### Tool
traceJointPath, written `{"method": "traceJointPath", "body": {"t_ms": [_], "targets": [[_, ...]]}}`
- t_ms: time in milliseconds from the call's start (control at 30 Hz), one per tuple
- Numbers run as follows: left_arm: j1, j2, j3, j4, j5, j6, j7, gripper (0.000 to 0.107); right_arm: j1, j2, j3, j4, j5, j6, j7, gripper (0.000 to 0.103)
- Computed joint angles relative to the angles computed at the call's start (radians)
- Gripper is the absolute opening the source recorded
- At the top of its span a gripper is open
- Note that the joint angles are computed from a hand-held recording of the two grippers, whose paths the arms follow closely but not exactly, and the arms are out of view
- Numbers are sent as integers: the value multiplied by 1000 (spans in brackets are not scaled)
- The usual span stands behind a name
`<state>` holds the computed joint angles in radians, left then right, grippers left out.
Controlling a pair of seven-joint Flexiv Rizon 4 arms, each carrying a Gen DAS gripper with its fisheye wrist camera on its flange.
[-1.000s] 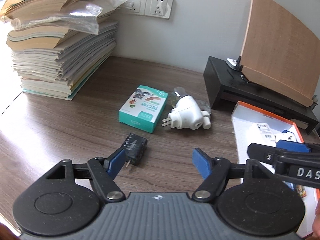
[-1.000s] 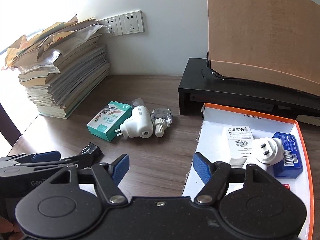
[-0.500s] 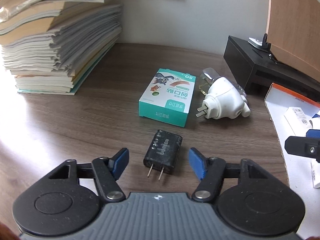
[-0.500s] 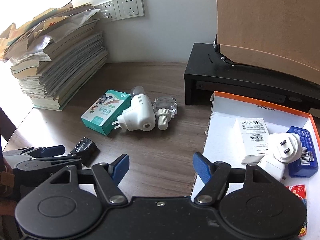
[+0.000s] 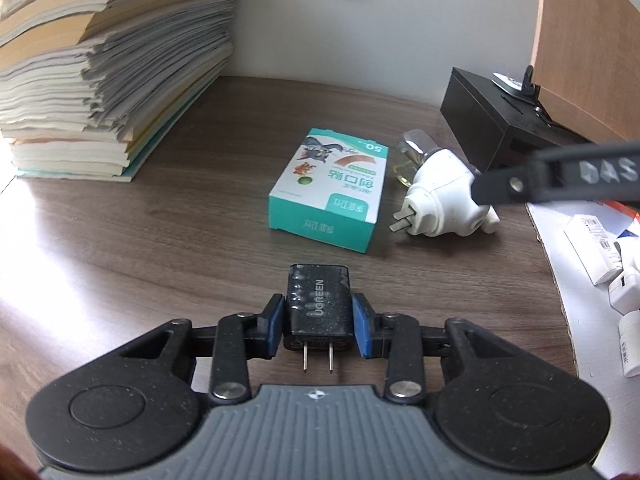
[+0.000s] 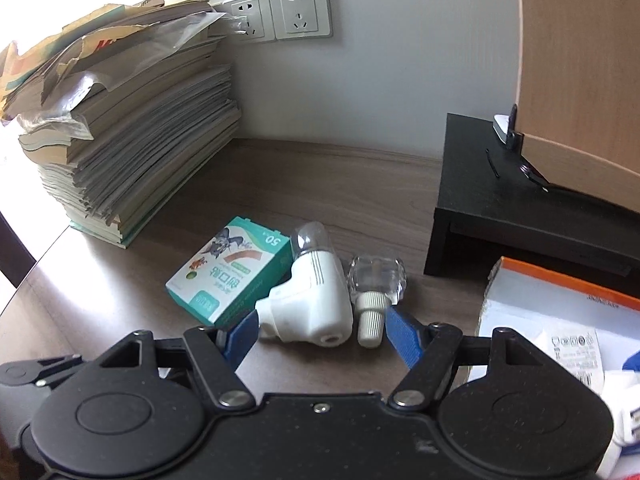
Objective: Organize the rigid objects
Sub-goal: 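Grasp the black charger with the left gripper while the right grasps the white diffuser, then carry the black charger and white diffuser over the tray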
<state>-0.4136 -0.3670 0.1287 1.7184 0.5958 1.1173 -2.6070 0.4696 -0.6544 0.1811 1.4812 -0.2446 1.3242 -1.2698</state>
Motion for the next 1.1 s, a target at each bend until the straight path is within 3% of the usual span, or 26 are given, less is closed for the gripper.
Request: {"method": "traceJointPath", "body": {"t_ms": [300,367,567,733,1100], "targets": [[2,47,1,40,35,-7,-79,36,-18,-163,88,-301,74,-237,-139,80],[4,53,-2,46,44,-10,-95,36,-5,-168,74,-312,98,-263,-146,73],[19,58,-17,60,50,-13,-111,36,2,-166,70,-303,173,-297,-149,74],[19,60,-19,61,63,-13,-123,36,17,-147,45,-260,194,-245,-85,71],[11,101,-24,62,131,-21,-188,36,-37,-18,93,-76,226,-106,-60,71]]}}
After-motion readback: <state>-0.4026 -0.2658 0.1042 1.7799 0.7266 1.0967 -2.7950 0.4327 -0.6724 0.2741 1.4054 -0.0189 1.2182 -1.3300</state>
